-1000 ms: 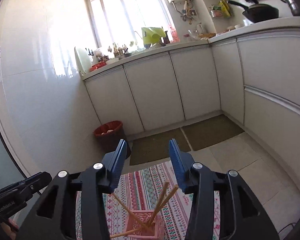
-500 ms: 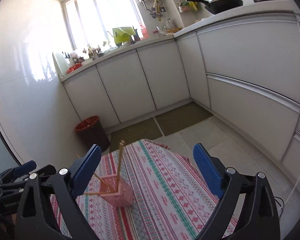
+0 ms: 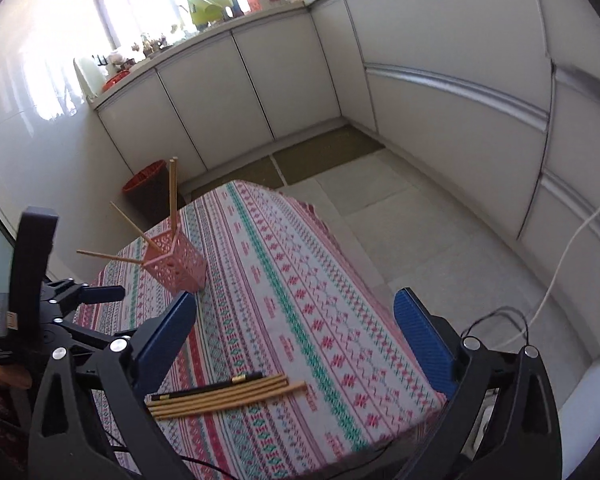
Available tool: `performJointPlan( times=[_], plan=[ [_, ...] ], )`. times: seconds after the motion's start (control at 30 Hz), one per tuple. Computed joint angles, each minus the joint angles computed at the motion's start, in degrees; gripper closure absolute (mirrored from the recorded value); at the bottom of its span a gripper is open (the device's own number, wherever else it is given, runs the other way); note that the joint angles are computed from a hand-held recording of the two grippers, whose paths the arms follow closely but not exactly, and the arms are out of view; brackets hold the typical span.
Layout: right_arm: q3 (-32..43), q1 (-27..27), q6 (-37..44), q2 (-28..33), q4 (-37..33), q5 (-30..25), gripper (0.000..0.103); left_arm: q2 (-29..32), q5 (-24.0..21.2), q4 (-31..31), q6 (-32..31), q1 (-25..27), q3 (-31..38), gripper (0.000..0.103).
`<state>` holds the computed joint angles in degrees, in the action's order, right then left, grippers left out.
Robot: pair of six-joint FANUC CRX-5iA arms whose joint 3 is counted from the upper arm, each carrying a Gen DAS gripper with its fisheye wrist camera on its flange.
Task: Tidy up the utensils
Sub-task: 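Grasp the black chopstick with the left tool while the right tool grasps a bamboo one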
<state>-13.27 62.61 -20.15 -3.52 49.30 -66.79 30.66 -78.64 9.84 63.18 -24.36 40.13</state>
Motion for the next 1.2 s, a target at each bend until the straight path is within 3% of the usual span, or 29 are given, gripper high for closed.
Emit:
performJointPlan(
  times=[0.07,0.2,0.33,0.43,0.5,0.53,0.6,0.8,0.87,0.9,0.93,1.03,1.1,1.17,1.2],
  plan=[
    [-1.29,0.54,-1.37,-1.38,-3.54,1.28,0.007,3.49,-5.56,-1.56,-0.71,-0.89,3.42,0.007],
    [-2.29,1.88,-2.16,-2.63,-7.78,1.69,0.007,8.04,-11.41,-6.97,0.14,-3.32,7.63,0.007],
    [-1.43,2.51,-0.68,-2.76,-10.75,0.8,0.007,12.21,-15.43,-10.18,1.15,-4.36,11.95,0.016],
    [-1.19,2.76,-0.1,-2.76,-12.41,0.44,0.007,13.82,-16.05,-11.9,1.62,-4.68,13.32,0.023],
    [-1.21,2.68,0.01,-2.81,-13.26,0.38,0.007,14.67,-16.11,-11.79,1.8,-4.32,13.42,0.02],
    [-1.22,2.53,0.01,-2.87,-13.81,0.53,0.007,14.5,-14.78,-9.98,1.92,-3.5,12.47,0.021],
    [-1.1,1.95,-0.18,-2.93,-15.18,1.14,0.007,14.01,-11.94,-12.65,4.37,-3.2,12.1,0.023],
    [-0.82,0.45,-0.05,-2.6,-16.61,4.06,0.007,11.41,-9.99,-8.24,3.03,-0.21,8.93,0.027],
    [-0.05,-0.12,0.62,-1.79,-16.94,5.03,0.007,11.52,-10.6,-7.16,3.29,0.33,9.69,0.033],
    [0.18,-0.43,0.85,-1.53,-17.06,5.7,0.007,11.96,-11.58,-6.64,3.19,0.6,10.43,0.048],
    [0.36,-0.59,0.93,-1.27,-17.13,6.15,0.007,12.65,-12.56,-6.44,2.89,0.66,11.67,0.055],
    [1.4,-0.84,1.85,-0.24,-17.97,6.04,0.007,14.08,-13.21,-6.99,1.7,-0.57,13.13,0.062],
    [2.2,-1.28,2.46,0.43,-18.94,5.99,0.007,13.47,-11.15,-8.47,0.53,-1.64,11.76,0.062],
    [2.86,-2.24,3.06,0.97,-20.34,7.33,0.007,13.45,-11.03,-7.96,0.05,-1.55,11.84,0.07],
    [3.31,-2.97,3.64,1.38,-21.3,8.67,0.007,12.78,-9.97,-7.87,0.2,-1.48,10.68,0.084]
  ],
)
